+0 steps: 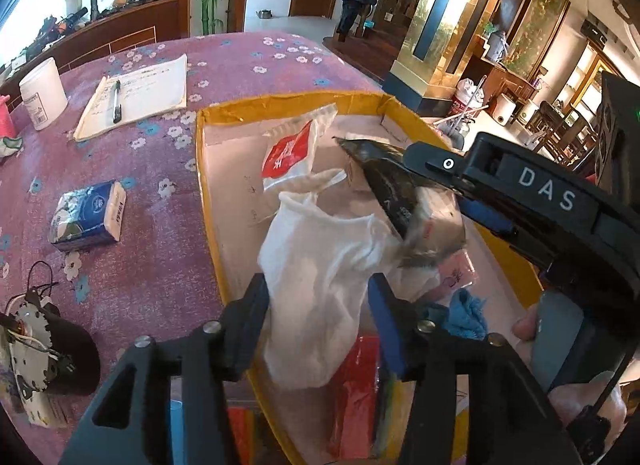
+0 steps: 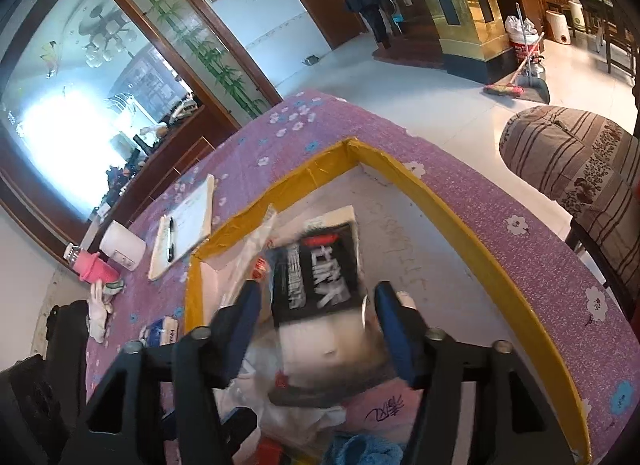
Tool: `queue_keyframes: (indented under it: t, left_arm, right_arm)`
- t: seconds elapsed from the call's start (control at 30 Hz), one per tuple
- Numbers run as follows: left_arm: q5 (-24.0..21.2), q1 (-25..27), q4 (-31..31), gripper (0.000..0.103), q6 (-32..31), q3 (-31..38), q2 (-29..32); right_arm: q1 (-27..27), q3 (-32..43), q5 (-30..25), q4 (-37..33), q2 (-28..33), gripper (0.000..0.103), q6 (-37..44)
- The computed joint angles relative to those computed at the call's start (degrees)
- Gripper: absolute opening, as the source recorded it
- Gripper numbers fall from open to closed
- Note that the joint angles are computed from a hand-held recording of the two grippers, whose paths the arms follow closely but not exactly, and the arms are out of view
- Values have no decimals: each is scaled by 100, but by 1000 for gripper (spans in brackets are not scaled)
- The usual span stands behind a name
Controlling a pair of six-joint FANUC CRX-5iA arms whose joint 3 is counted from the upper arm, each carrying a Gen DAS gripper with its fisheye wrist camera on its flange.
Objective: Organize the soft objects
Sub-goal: 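Carry the white bag and black pack into the yellow tray and release, then move both grippers back to the remaining items on the table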
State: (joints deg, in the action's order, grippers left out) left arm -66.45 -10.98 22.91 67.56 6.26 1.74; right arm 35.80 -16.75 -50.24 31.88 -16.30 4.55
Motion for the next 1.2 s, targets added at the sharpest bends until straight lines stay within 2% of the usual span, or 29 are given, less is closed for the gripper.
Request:
queue_keyframes:
  t: [0.47,0.8,1.07,1.2]
  left_arm:
    - [-178,259,258,53,-331,-290,-490]
    - [-291,857,618,57,-731,-888,-1107]
    - [-641,1831,1293,59,-1385,-1657,-1888]
    - [-1022,2699,1621,60,-1873,-2046,-2262]
  right_arm:
    - [193,-251,286,605,-242,64,-413]
    - [352,-116,397,570,-113,65,-6]
    - [562,-178,736,807,-109,65,271]
    - [816,-119,1007,707,-40,65,694]
